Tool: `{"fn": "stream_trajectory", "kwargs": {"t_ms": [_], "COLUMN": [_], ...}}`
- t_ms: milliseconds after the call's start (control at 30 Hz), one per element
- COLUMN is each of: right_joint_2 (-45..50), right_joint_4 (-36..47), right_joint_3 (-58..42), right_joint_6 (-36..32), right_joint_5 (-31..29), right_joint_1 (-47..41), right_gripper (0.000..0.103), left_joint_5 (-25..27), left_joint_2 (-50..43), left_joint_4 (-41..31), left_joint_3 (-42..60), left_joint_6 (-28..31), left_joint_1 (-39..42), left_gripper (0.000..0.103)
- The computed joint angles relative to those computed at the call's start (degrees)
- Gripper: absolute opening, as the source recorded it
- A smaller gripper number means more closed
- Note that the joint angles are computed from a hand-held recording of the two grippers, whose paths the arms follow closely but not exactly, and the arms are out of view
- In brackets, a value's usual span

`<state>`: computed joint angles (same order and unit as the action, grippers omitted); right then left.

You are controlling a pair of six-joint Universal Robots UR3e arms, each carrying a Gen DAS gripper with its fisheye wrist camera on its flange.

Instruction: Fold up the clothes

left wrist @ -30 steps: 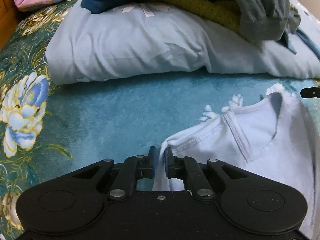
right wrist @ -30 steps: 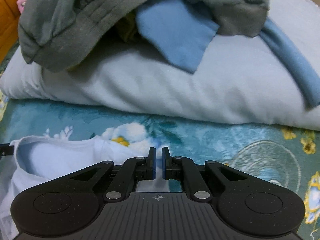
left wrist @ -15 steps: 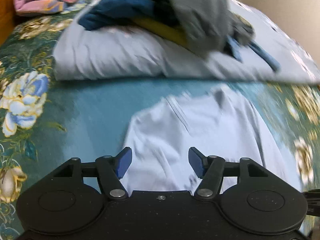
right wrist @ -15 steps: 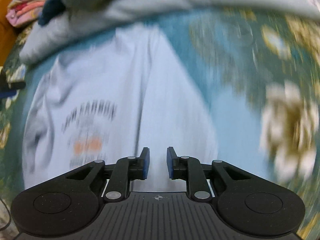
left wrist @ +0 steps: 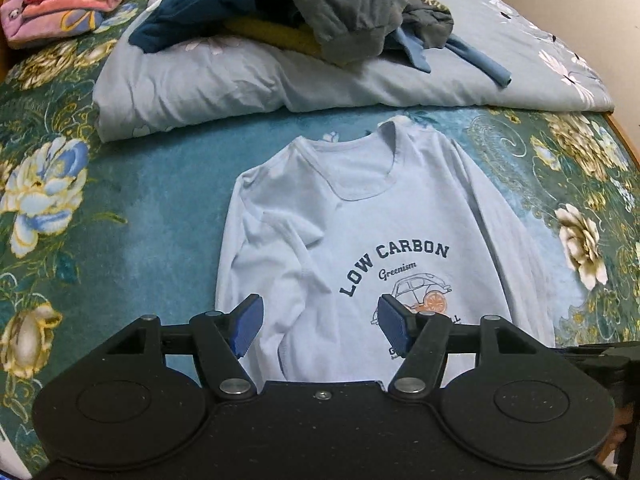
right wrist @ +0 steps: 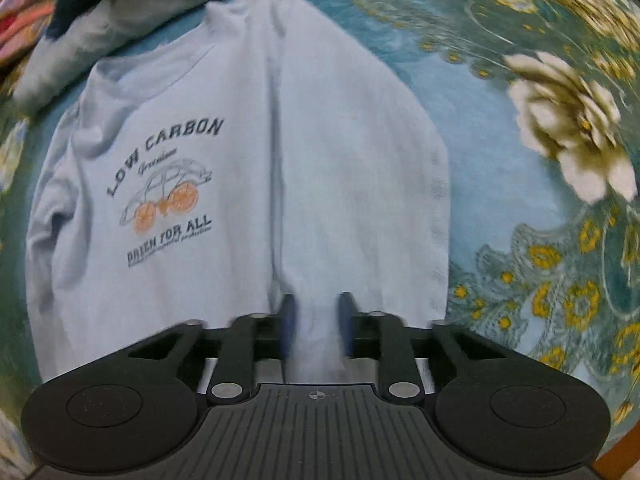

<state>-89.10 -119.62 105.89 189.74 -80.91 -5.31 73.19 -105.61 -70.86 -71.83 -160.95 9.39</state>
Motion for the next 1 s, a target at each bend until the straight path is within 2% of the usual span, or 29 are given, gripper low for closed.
{"fn": "stream_trajectory", "kwargs": {"t_ms": [267, 400, 600, 733, 867, 1000], "right_joint_2": [-6.67, -6.59, 7.99, 20.11, 29.31, 32.20], "right_joint_4": [2.35, 0.98, -2.46, -1.92, 0.49, 0.28], "right_joint_3": [0.89, -0.65, -16.97, -30.22, -41.20, -43.93], "right_joint_6": [-5.34, -11.34, -20.74, -25.19, -28.20, -30.56], "right_joint_5": [2.59, 2.57, -0.32, -1.55, -3.76, -4.25], "right_joint_1": [-8.89, -17.98, -27.45, -29.24, -28.91, -28.83], "right_gripper": [0.001, 0.001, 0.001, 0.001, 0.000, 0.000], "left_joint_5": [2.39, 5.26, 10.52, 13.75, 15.79, 18.17], "left_joint_2": [-2.29, -4.73, -8.87, -11.88, -14.19, -14.73], "left_joint_4": [-1.20, -1.85, -2.46, -2.49, -3.34, -3.78], "left_joint_3": [5.47, 9.86, 15.51, 18.80, 21.69, 22.08], "left_joint_6": [-3.86, -8.30, -17.66, -24.88, -28.57, -30.01], "left_joint_1": [-3.50, -7.11, -13.14, -16.76, -19.31, -20.56], "left_gripper": [0.061, 0.062, 0.065, 0.065, 0.065, 0.065]}}
